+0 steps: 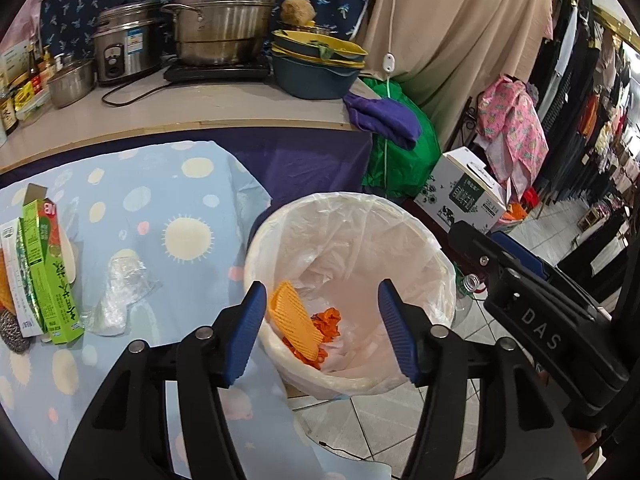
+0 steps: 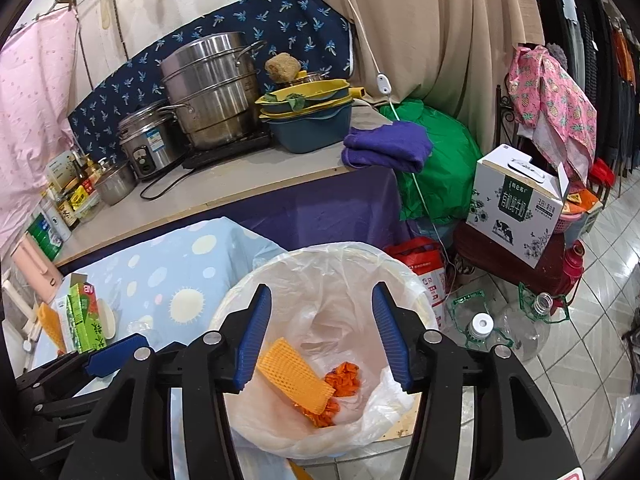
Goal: Collect trash
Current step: 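Move both open tools back from the bin to the table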
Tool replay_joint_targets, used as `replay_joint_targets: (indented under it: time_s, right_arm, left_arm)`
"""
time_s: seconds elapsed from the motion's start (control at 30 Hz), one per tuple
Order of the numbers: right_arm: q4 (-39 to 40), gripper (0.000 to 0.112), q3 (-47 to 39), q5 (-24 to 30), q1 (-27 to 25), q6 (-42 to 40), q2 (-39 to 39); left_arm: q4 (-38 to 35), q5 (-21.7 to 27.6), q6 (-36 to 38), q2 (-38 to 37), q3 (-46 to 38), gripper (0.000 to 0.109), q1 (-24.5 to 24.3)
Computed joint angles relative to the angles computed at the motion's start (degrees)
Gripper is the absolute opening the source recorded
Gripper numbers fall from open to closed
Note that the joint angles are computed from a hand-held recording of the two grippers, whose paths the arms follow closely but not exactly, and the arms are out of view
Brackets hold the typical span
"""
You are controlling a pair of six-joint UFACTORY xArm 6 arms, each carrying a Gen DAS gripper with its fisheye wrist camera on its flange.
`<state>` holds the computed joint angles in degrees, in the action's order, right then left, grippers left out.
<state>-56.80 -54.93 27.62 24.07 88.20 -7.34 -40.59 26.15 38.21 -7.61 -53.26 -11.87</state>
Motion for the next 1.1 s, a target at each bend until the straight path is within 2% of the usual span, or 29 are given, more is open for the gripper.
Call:
replay_joint_targets:
  time_s: [0.4,0.53,0.9,1.1]
  right_arm:
    - [3.20,0.055,-7.47,-0.73,5.32,-4.87,7.17]
    - [5.18,0.055,-11.06,-1.03,7.49,-7.79,10.73]
    - [14.86,0.055,-21.83,-2.84,11.98,-17.57,21.85]
    - [20.13,0.055,-29.77,-1.65,13.62,-22.61,28.99]
  left_arm:
    - [-0.19,0.86,-1.91,-2.19,1.91,0.061,9.56]
    - [-0.82,0.80,-2.44,-2.70,2.56,0.067,13.53]
    - [-1.24,0.25,-2.66,-2.18,3.37,0.067,24.89]
    - [-0.43,-0.39,-3.52,0.82,2.13,0.067,29.93]
